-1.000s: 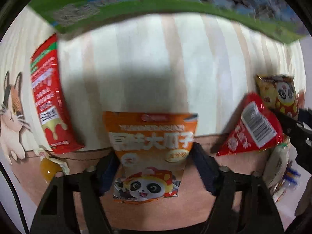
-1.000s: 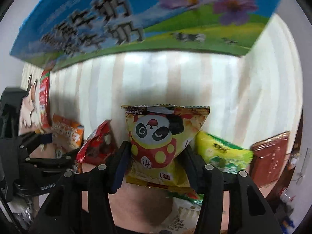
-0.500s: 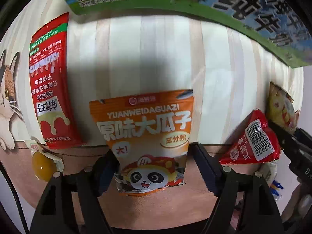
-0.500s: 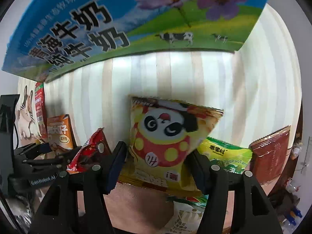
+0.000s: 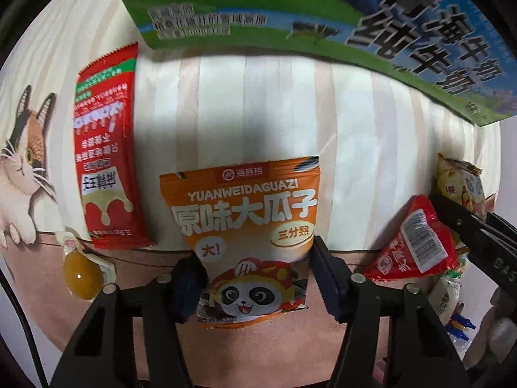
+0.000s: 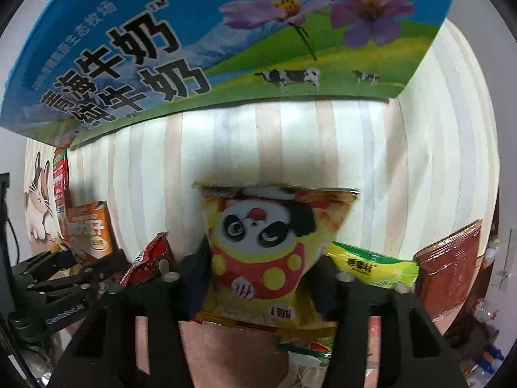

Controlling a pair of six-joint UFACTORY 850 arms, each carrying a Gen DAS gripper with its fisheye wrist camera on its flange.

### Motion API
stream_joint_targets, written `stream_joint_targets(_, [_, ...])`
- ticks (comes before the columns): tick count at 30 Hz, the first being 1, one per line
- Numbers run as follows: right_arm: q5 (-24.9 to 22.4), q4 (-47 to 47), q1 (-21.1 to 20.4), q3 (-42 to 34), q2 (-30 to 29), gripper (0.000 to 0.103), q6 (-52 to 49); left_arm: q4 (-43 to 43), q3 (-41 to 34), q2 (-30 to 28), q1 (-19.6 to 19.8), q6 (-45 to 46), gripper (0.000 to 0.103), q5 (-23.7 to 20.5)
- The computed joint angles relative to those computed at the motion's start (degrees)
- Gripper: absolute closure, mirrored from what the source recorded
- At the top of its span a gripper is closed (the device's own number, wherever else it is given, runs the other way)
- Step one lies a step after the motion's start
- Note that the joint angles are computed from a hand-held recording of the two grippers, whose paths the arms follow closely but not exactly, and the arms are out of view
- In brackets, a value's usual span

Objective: Organize snacks
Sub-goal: 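Carry both panda bags into the box and open both tools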

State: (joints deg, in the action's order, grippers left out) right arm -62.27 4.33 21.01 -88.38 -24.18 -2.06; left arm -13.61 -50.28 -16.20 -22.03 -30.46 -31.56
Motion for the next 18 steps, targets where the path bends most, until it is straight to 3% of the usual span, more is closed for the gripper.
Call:
stream_joint_targets(6, [-0.1,3.8,-0.3,-0.8,3.0,0.055,-3.8,1.8,0.8,8.1,-1.3,-1.8,0.047,-0.5])
stream_joint_targets(11, [-2.9,10.0,-1.1,-6.6,4.2,0.055,-8.1,2.7,-2.5,14.0,-1.7,-2.1,0.047,-1.3])
stream_joint_targets(15, [-4.9,14.0,-1.4,-14.0,2.3,0.055,-9.3,2.1,-7.9,15.2,-0.1,0.8,0.047,-2.4])
stream_joint_targets(18, [-5.5,14.7,-0.5,-21.1,-1.2,0.055,-9.0,3.1,-13.4,12.7,2.6,2.7,0.047,-4.3])
